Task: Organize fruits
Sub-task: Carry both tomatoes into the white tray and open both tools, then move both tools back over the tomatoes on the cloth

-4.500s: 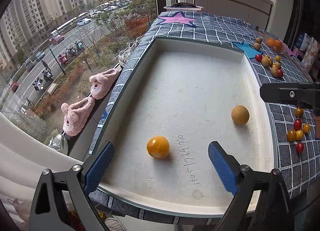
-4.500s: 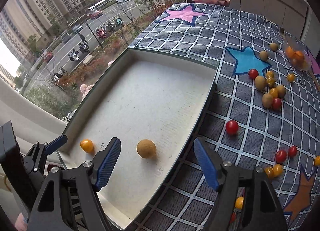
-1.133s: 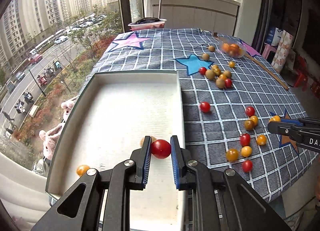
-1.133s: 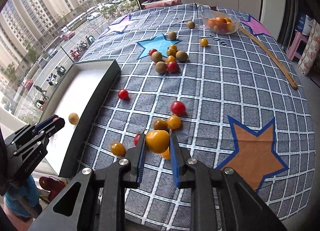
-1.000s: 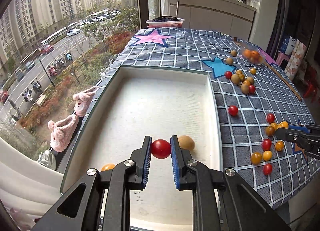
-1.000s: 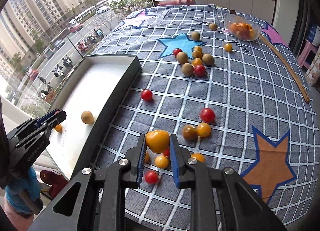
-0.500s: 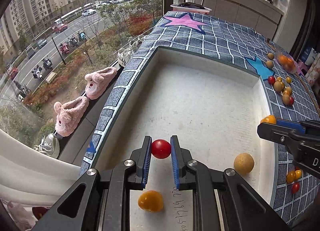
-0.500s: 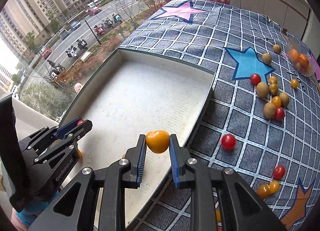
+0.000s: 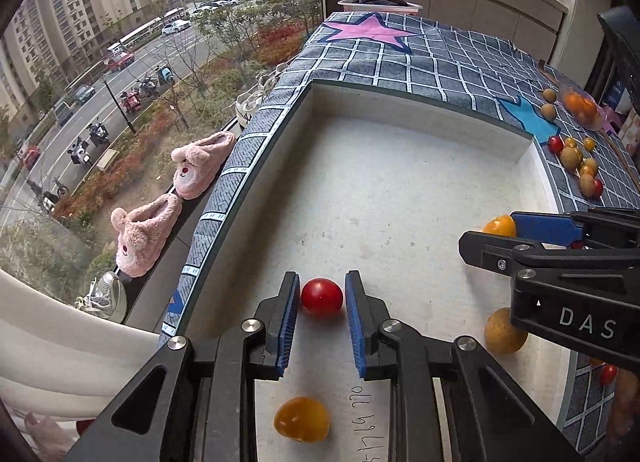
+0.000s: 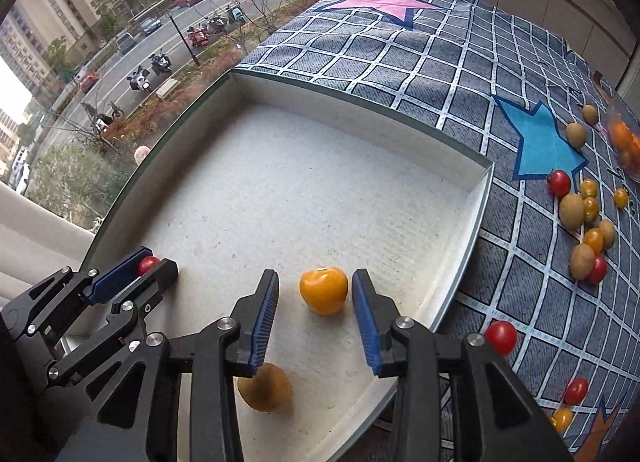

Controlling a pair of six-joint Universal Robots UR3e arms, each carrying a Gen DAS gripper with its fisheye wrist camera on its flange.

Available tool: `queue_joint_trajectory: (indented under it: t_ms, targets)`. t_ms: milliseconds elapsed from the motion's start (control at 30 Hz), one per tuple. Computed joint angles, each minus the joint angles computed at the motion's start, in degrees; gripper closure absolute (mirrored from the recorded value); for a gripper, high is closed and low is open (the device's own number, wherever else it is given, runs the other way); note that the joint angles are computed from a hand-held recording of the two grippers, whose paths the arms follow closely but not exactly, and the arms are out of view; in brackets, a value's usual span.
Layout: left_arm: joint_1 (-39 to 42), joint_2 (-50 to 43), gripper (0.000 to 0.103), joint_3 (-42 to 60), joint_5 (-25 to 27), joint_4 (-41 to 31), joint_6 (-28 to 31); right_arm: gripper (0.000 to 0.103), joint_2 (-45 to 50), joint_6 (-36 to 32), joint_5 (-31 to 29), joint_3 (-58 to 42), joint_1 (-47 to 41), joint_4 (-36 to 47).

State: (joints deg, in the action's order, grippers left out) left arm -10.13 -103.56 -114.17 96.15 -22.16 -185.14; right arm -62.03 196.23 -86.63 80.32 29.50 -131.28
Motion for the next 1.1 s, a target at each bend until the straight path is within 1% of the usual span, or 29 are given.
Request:
queue_joint_trajectory:
  t_ms: [67,100,167,200,233,300,567,667,800,933,1000,1100]
  targets:
    - [0.1,0.8,0.026,-1.0,-0.3,1.2,-0.3,0.045,-0.3,0.1,-0.7,-0.2,0.1,0.1]
    - [-0.3,1.1,0.026,-1.6,0.5,2.6,-0.3,0.043,-0.8,0.2,-0.9,0.1,0.0,-0.1]
    - [-0.5,1.7,0.026,-1.5,0.4,2.1,0.0,0.040,-2.4,0.5,-0.5,1.4,-0.4,-1.0]
    - [-0.2,2.1,0.026,-1.5,-0.3,1.5,0.1,0.037,-3.5,0.8,-0.4,2.2,-0.6,-1.2]
    - [-0.3,2.3,0.026,-1.4,-0.5,1.1,0.0,0.031,-4.3,1.0,-0.3,2.8,-0.9,-1.5]
    - [-0.8,2.8,0.026,-1.6,0.1,0.9,-0.2,0.023,-6.6,1.1,0.1,5.1,-1.5,-2.9]
    - [-2.6,5.1,0.026,-1.9,0.9,-1.6,-0.7,0.021,-16.7,0.7,0.6,15.5,-4.8,-4.6]
    - [-3.9,6.2,0.026,-2.0,1.3,-2.8,-1.2,0.019,-21.8,0.4,1.1,21.4,-6.6,-5.5]
    - [-6.3,7.1,0.026,-1.2,1.6,-4.0,-1.8,0.017,-31.2,-0.5,2.5,31.2,-10.1,-6.5]
    - [-10.0,6.6,0.026,1.7,2.0,-5.6,-2.3,0.017,-41.9,-2.8,4.2,40.4,-16.2,-4.2]
    - [-12.3,5.7,0.026,3.6,2.2,-6.1,-2.4,0.015,-48.1,-4.7,5.6,44.6,-20.8,-1.6]
    - [-15.1,4.3,0.026,6.4,0.7,-6.7,-2.9,0.015,-58.3,-8.9,7.9,50.3,-29.1,4.1]
